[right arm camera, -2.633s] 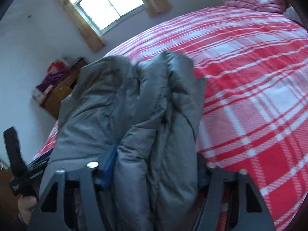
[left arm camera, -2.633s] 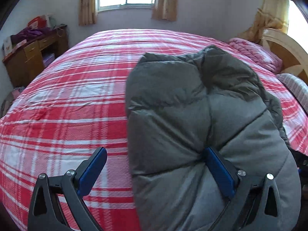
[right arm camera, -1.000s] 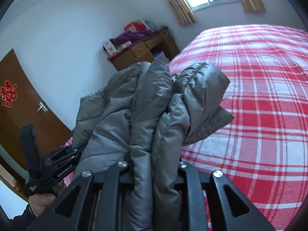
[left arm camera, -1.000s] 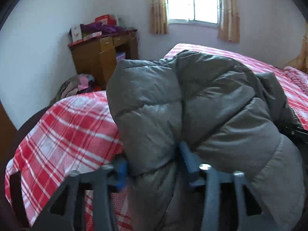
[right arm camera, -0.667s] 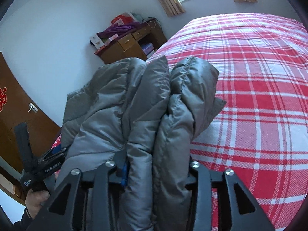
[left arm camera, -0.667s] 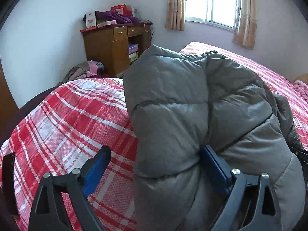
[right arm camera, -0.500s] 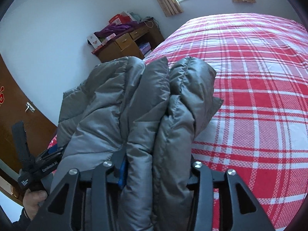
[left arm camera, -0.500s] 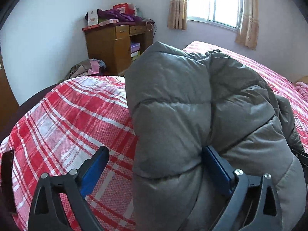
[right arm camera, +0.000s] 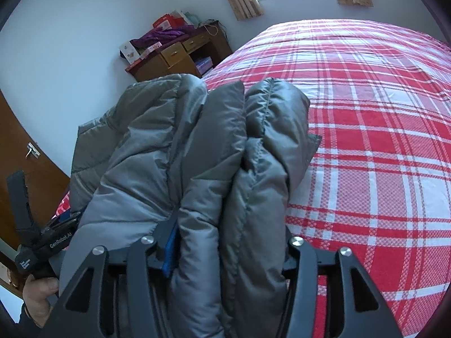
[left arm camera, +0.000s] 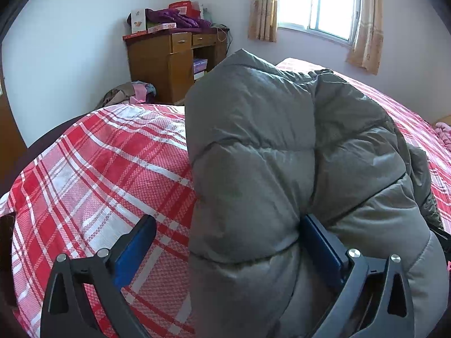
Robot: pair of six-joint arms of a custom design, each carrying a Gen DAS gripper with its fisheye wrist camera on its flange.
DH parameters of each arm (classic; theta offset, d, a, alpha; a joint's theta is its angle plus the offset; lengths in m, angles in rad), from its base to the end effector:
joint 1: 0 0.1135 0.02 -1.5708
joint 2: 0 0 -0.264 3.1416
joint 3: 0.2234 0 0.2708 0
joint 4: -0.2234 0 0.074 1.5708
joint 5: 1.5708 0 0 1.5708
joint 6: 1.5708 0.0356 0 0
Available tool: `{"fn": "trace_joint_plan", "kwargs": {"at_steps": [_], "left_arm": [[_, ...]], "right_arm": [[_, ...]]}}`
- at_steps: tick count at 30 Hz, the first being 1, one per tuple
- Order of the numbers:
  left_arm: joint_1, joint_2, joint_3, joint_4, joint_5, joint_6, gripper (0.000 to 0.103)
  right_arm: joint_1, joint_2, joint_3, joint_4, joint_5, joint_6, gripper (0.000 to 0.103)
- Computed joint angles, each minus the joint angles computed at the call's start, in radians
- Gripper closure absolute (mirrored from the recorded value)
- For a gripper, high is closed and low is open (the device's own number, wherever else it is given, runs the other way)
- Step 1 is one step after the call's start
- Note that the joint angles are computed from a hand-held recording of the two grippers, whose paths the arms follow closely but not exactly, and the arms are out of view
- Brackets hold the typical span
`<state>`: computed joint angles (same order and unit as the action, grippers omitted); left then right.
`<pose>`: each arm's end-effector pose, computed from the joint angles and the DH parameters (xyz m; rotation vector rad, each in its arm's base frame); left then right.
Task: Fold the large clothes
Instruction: 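Hold the folded jacket with both grippers and lower it onto the bed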
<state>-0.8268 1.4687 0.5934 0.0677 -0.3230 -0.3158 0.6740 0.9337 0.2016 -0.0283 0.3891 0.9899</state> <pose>0.1999 -0.2005 0.1340 0.4412 2.2911 -0.1861 0.1467 0.0999 0.1201 0.5513 2.2308 0.4222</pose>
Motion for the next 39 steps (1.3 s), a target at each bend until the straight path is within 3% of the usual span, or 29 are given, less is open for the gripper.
{"fn": "trace_joint_plan", "kwargs": {"at_steps": [11,23,39], "left_arm": [[0.023,0.018,0.007,0.004,0.029,0.003,0.001],[0.044,0.020,0.011,-0.001,0.065,0.010,0.001],[0.039,0.011,0.021,-0.028,0.046,0.022,0.001]], "right_arm": [[-0.004,0.041,0.009,0.013,0.003,0.006,0.045],[0.056,0.092,0.061,-0.045,0.083,0.019,0.044],[0.068,0.101,0.045,-0.024,0.101,0.073,0.041]]}}
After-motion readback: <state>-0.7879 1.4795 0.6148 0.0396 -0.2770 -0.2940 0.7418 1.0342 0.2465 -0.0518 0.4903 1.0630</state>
